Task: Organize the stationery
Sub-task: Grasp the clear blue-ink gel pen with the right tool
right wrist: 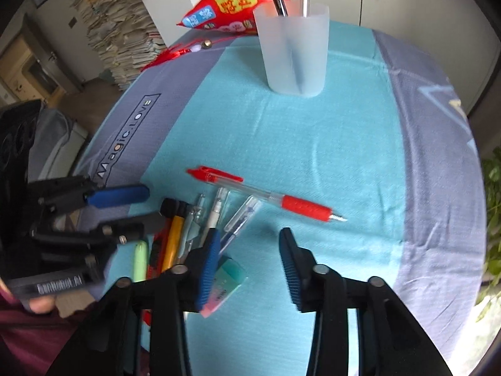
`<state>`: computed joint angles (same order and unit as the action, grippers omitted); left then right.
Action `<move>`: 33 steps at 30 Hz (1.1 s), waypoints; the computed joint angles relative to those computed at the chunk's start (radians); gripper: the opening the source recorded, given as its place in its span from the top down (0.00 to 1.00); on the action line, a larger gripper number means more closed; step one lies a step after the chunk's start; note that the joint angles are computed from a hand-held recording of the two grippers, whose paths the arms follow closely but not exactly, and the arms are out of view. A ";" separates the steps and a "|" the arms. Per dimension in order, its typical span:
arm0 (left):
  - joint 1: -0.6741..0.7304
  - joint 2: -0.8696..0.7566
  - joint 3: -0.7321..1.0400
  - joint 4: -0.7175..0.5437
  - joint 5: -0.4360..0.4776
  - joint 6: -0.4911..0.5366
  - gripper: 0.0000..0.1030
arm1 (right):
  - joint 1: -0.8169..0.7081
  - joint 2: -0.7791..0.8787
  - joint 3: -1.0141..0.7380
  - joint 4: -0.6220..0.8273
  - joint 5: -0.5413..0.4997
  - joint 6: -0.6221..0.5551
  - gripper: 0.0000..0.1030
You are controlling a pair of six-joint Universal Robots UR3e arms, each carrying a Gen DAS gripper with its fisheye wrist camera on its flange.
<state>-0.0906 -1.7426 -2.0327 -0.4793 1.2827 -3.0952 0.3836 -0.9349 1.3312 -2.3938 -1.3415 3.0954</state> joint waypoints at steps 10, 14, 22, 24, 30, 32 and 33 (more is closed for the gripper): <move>-0.006 -0.045 0.043 -0.031 -0.019 0.003 0.70 | 0.018 0.106 -0.168 0.081 -0.013 0.103 0.64; 0.006 -0.027 0.028 -0.033 -0.024 -0.008 0.70 | 0.043 0.146 -0.232 0.094 -0.047 0.093 0.85; 0.018 -0.060 0.047 0.039 0.062 -0.058 0.71 | -0.006 0.006 -0.025 -0.119 0.002 0.071 0.90; 0.009 -0.072 0.064 0.041 0.081 -0.065 0.71 | -0.017 -0.029 0.015 -0.144 -0.003 0.073 0.90; 0.017 -0.077 0.067 0.043 0.069 -0.064 0.72 | -0.060 -0.085 0.102 -0.200 0.026 0.104 0.90; 0.029 -0.072 0.064 0.038 0.051 -0.073 0.74 | -0.076 -0.103 0.133 -0.224 0.046 0.103 0.90; 0.032 -0.068 0.062 0.041 0.053 -0.079 0.74 | -0.072 -0.095 0.123 -0.229 0.044 0.110 0.90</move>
